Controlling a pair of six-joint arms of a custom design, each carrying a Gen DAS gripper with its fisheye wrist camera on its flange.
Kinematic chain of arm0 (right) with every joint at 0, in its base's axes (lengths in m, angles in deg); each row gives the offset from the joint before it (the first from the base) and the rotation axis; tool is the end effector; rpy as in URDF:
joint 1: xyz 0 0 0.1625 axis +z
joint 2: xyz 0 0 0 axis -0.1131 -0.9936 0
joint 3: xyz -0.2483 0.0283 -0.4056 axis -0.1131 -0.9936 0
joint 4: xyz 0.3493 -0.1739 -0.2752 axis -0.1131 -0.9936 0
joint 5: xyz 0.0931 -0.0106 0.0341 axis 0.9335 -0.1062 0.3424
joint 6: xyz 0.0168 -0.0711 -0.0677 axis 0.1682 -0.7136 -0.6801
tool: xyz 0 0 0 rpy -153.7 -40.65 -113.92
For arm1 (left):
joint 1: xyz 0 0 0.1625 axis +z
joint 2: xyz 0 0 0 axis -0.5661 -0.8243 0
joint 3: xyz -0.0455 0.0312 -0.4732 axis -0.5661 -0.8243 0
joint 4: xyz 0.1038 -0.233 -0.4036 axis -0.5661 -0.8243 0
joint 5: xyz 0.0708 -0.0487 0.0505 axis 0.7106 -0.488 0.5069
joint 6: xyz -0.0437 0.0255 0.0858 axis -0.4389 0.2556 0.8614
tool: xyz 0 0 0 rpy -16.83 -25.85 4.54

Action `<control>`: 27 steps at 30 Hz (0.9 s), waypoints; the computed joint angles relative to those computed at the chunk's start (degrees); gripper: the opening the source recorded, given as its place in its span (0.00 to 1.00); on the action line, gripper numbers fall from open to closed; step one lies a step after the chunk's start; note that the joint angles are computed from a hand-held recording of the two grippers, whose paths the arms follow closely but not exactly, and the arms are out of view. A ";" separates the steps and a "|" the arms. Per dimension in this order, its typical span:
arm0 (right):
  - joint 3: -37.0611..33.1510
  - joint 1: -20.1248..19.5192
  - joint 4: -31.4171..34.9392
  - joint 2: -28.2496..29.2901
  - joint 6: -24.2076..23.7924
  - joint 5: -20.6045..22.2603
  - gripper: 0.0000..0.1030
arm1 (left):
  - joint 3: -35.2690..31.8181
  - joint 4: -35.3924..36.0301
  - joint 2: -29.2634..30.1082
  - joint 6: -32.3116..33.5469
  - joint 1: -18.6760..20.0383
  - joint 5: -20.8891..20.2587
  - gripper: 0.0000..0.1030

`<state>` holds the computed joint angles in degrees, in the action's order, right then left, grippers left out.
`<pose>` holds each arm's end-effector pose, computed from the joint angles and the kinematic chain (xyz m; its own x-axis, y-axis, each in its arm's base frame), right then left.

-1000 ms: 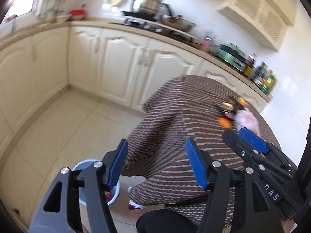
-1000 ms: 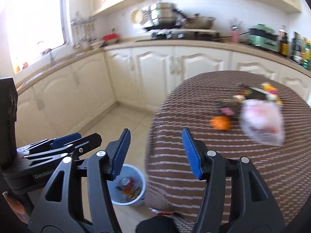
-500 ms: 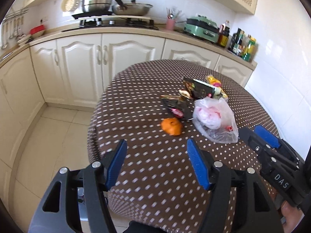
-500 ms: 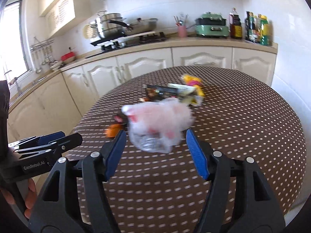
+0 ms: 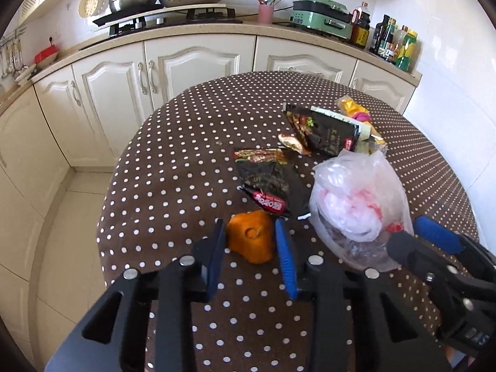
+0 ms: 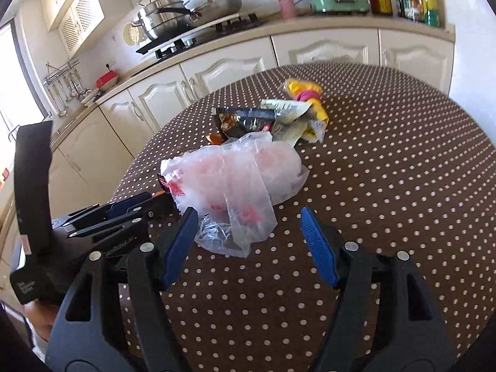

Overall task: Collect trash
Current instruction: 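Grasp the orange peel with the left tool while the right tool grasps the clear plastic bag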

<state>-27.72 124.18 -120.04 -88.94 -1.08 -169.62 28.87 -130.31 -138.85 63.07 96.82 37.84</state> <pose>0.5112 -0.8050 0.1934 -0.8818 -0.1188 0.4564 -0.3978 0.7072 -0.5845 -0.2188 -0.8426 0.4720 -0.7663 0.1734 -0.6187 0.5087 0.7520 -0.4193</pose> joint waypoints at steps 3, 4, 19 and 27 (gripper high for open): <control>-1.61 -0.17 2.78 0.62 1.41 0.88 0.66 | 1.34 -1.66 -1.03 0.04 0.05 -0.39 0.30; -2.60 -0.18 4.11 1.09 1.74 0.63 0.66 | 1.83 -2.13 -1.47 -0.11 0.07 -0.58 0.30; 0.82 2.78 -7.41 0.89 -6.44 -1.95 0.09 | 9.63 -8.49 -10.44 -0.28 -0.47 -4.08 0.30; -0.49 6.96 -10.43 2.79 -11.50 0.47 0.09 | 14.14 -12.85 -16.82 -0.06 -0.10 -3.37 0.30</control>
<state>-28.21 131.15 -130.46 -86.15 -12.58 -169.15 43.01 -143.16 -155.66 63.01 96.72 34.47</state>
